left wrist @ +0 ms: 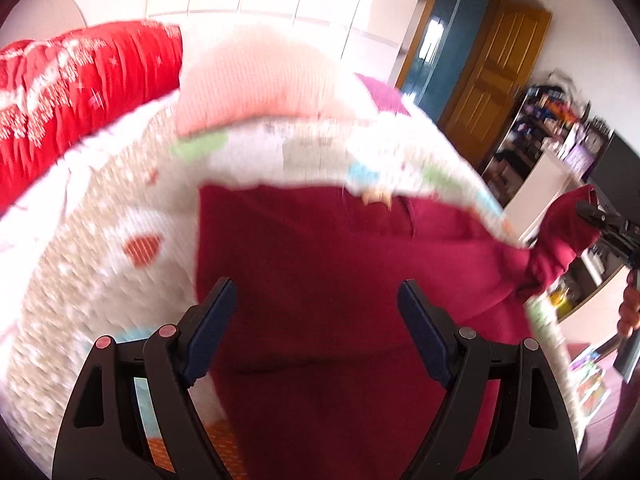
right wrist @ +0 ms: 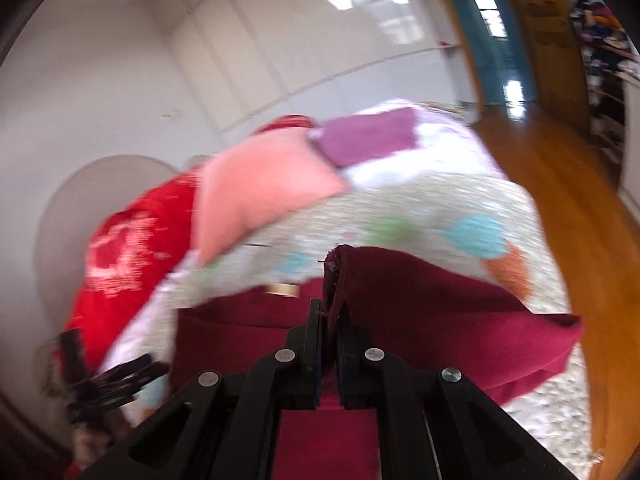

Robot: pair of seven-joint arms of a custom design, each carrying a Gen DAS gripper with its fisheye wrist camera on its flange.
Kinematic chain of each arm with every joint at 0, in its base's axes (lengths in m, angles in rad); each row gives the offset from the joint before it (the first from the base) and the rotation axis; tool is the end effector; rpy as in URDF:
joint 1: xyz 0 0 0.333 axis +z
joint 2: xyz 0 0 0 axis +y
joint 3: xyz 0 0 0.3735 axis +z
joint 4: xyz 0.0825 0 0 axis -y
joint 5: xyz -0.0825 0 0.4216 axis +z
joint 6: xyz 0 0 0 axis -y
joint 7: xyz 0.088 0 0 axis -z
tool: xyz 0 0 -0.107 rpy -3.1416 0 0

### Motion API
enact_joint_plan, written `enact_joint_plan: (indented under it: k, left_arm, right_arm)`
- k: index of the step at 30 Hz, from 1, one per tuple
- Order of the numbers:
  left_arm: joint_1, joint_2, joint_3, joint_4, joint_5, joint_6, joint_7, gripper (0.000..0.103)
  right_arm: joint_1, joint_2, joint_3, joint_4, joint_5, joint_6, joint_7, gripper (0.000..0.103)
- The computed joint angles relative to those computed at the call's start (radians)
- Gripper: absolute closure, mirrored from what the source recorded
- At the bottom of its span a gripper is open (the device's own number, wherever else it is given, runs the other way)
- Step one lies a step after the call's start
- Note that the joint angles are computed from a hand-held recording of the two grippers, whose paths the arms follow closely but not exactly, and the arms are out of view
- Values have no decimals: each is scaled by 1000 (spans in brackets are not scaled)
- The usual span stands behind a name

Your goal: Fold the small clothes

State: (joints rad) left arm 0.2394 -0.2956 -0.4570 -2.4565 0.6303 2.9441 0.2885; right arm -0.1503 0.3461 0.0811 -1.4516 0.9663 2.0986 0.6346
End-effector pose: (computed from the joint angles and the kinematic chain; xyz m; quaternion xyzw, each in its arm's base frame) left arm 0.4803 -0.1596 0.5033 -0.7771 0.4846 -0.3224 0.2395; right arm 0.7542 -0.0232 0.5878 -0.7555 0.4637 -0.0029 0.4628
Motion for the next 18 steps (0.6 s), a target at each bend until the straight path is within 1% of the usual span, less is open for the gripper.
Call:
enact_joint_plan:
  k: [1,2,4,5,7,9,10,11,12,13,14,16,18]
  left_arm:
    - [-7,-20,18,-10,-13,11,6,20]
    - [-13,-43,37,-25,-35,30,16,20]
    - [-13,-69,55,-49,-86,58,44,20]
    - [-11,-80,62,-60,-108,70,56,20]
    - [2,-101,65,-87,-146,93,65,20]
    - [-3,-106,79,-107,-192,105,84,20]
    - [-7,-105,84,-114,-214,104,95,20]
    - [-9,-104,85,-119,-233,102,106,20]
    - [-9,-100,82,-124,-250,99,115,20]
    - [-11,-98,77,-129,-266,95,126,20]
    - [-21,-91,81,-129,-286,86,147,20]
    - [-18,-82,67,-126,-306,82,178,20]
    - [8,-72,34,-118,-315,83,196,20]
  right_arm:
    - [-5,-11,15,-2,23,-41,-16,98]
    - [-7,-15,31,5,52,-105,-28,98]
    - [9,-11,45,13,85,-187,-29,98]
    - [21,-16,47,3,94,-204,-30,98]
    - [61,-34,51,-44,105,-193,-48,98]
    - [108,-16,64,-66,107,-217,-40,98]
    - [132,-3,68,-78,102,-215,-28,97]
    - [158,6,67,-94,77,-198,-14,90]
    - [177,5,64,-114,48,-181,-9,73]
    - [201,8,61,-130,-1,-164,2,63]
    - [207,14,60,-136,-16,-154,-5,52]
    - [192,0,58,-164,-9,-148,-56,52]
    - [176,-31,43,-193,-2,-105,-101,52]
